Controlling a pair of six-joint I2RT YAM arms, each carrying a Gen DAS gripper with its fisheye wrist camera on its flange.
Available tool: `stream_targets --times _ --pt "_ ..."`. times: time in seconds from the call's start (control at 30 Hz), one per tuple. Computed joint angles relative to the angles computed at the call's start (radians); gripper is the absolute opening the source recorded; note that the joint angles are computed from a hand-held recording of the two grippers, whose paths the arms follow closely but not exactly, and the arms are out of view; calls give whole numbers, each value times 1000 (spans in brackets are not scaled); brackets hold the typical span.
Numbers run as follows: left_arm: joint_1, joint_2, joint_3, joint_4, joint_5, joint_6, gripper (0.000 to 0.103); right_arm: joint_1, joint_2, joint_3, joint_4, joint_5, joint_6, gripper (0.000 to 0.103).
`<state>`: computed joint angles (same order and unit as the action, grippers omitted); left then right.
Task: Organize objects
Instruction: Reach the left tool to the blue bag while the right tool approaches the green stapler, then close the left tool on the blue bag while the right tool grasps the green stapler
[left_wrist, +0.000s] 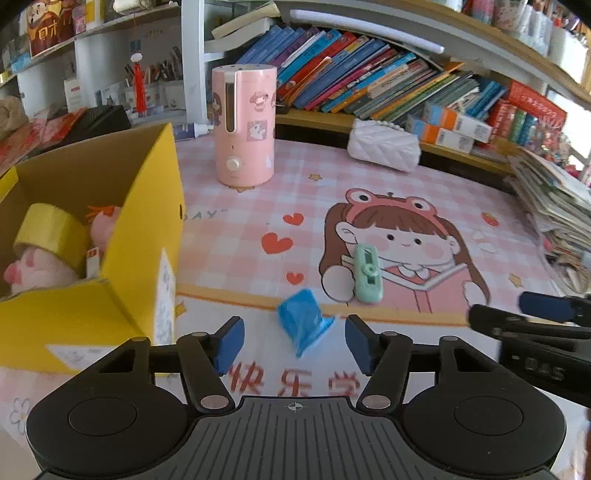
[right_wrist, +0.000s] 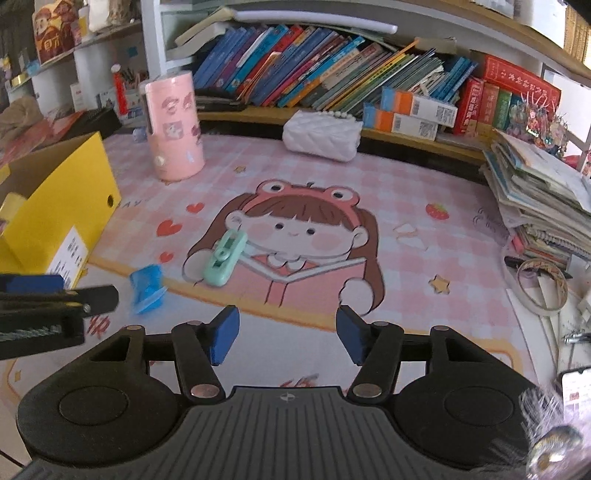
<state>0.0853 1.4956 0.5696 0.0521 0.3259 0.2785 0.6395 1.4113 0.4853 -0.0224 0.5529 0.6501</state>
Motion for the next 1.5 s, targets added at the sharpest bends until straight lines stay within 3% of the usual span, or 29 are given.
stream_targets --times 0.17,0.37,0.43,0.57,0.63,1.03,1.27,1.4,1.47,1.5 --pt "-63 131 65 53 -65 -99 58 -81 12 -1 60 -49 -82 57" --pt "-110 224 108 78 -127 -145 52 -123 50 15 129 -83 -161 57" --pt "-121 243 113 84 -137 -147 48 -134 67 24 147 -94 -179 57" --pt "-133 259 111 107 -147 -132 30 -147 107 43 188 -116 -210 57" --pt "-125 259 109 111 -136 -118 28 -155 129 55 209 -131 -226 57" --pt "10 11 -7 -50 -40 32 27 -232 375 225 276 -288 -259 57" --pt "87 -49 -33 -93 0 72 27 -213 514 326 263 -281 -272 56" --pt "124 -76 -41 -110 28 88 27 -190 548 353 243 -254 -276 47" --pt "142 -87 -46 -116 43 101 27 -181 546 345 262 -260 -291 25" --pt "150 -92 -47 -119 51 107 27 -174 546 346 260 -252 -302 23"
